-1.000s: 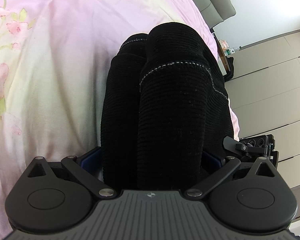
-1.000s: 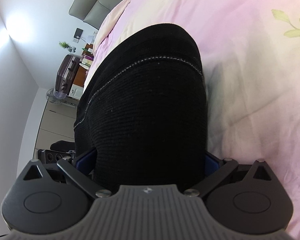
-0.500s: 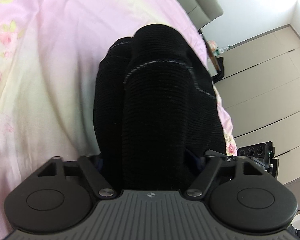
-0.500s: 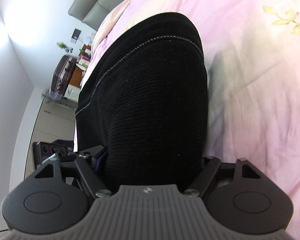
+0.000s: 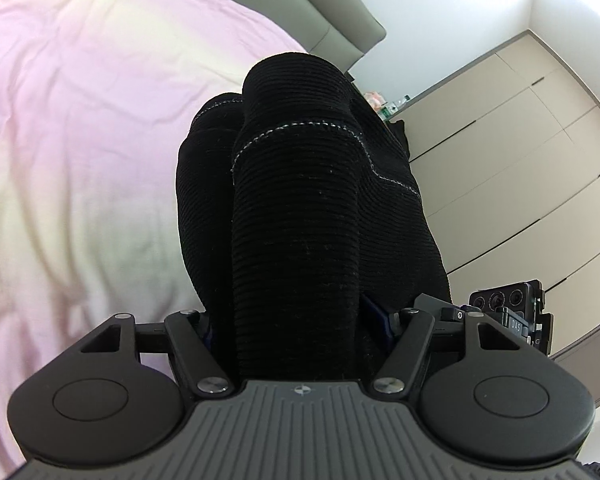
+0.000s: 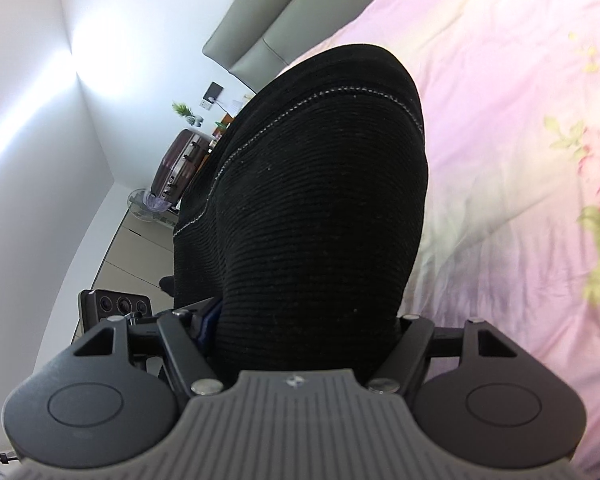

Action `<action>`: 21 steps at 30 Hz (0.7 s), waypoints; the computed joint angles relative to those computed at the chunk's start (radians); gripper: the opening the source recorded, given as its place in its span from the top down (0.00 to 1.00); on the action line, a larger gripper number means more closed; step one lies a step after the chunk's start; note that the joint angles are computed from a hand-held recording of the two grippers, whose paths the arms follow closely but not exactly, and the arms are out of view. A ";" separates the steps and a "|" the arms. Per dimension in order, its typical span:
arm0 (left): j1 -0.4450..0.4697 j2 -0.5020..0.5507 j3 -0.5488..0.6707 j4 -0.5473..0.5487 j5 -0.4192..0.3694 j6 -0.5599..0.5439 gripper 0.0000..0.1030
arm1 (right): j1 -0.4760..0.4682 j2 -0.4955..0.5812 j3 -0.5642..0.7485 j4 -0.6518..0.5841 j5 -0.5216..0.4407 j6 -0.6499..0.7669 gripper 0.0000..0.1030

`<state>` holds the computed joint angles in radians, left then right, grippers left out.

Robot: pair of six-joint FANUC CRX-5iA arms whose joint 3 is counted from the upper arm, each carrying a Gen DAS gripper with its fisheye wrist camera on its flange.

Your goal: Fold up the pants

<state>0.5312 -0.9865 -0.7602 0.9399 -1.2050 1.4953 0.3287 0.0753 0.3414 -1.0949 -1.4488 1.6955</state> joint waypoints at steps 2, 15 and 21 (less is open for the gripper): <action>-0.099 0.038 0.029 -0.044 0.073 0.047 0.25 | -0.024 -0.003 0.008 -0.004 -0.017 -0.006 0.35; -0.474 0.453 0.226 -0.142 0.331 0.107 0.25 | -0.195 0.006 0.003 -0.005 -0.064 -0.108 0.35; -0.535 0.619 0.307 -0.119 0.358 0.070 0.25 | -0.260 0.045 0.030 0.007 -0.105 -0.168 0.35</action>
<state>-0.0038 -0.3673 -0.4534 0.8210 -0.8465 1.5653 0.0687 0.1207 0.3719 -1.0878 -1.5540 1.5278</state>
